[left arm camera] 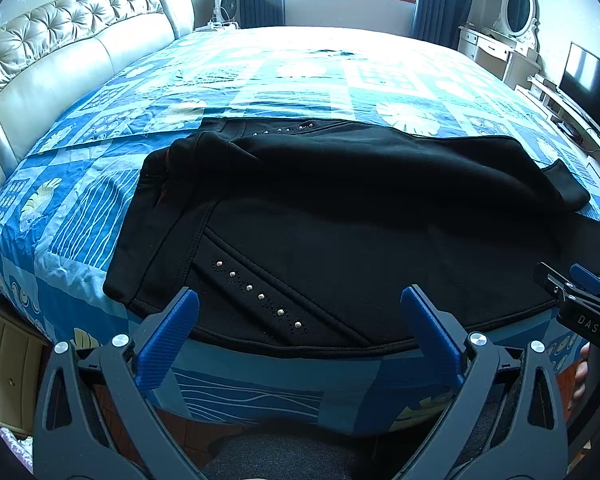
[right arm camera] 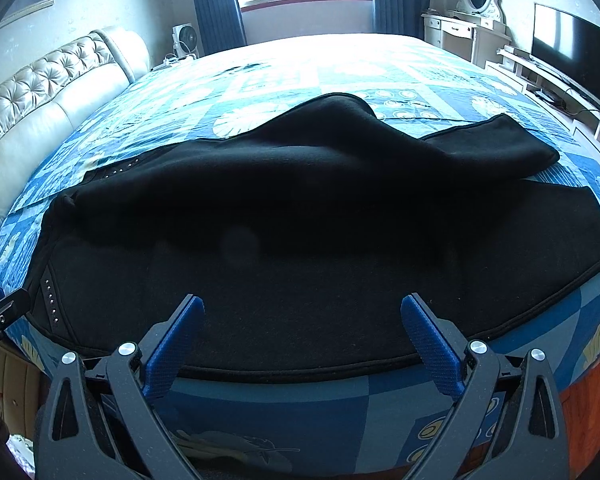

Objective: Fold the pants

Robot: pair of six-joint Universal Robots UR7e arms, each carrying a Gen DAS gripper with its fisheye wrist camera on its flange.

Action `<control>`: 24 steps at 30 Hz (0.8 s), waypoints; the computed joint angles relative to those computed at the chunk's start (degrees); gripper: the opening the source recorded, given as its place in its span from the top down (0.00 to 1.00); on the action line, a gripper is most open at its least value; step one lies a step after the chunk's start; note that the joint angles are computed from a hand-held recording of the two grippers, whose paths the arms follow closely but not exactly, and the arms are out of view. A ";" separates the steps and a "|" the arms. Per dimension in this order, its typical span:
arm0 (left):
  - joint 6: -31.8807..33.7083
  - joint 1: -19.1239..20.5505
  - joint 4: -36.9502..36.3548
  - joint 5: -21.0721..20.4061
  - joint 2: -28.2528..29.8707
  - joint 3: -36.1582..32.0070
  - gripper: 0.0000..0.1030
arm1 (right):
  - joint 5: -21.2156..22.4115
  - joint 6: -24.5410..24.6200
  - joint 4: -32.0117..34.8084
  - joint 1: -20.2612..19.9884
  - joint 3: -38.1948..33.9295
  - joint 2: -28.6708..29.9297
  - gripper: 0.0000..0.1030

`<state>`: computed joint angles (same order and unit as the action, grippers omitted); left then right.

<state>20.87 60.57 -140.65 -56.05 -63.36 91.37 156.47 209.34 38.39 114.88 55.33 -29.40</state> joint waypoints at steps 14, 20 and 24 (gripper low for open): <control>0.05 0.04 0.09 0.06 0.01 0.01 0.02 | -0.41 0.00 0.79 -0.04 -0.74 0.52 0.05; -0.04 -0.01 0.06 0.12 0.05 -0.03 0.02 | -0.79 -0.21 0.60 -0.07 -0.74 0.46 0.05; -0.03 0.06 0.21 0.01 0.02 -0.06 0.02 | -1.13 -0.40 0.42 -0.17 -0.60 0.34 0.05</control>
<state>20.84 60.63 -140.44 -56.03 -63.33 91.30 155.35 208.94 38.81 114.70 54.72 -29.06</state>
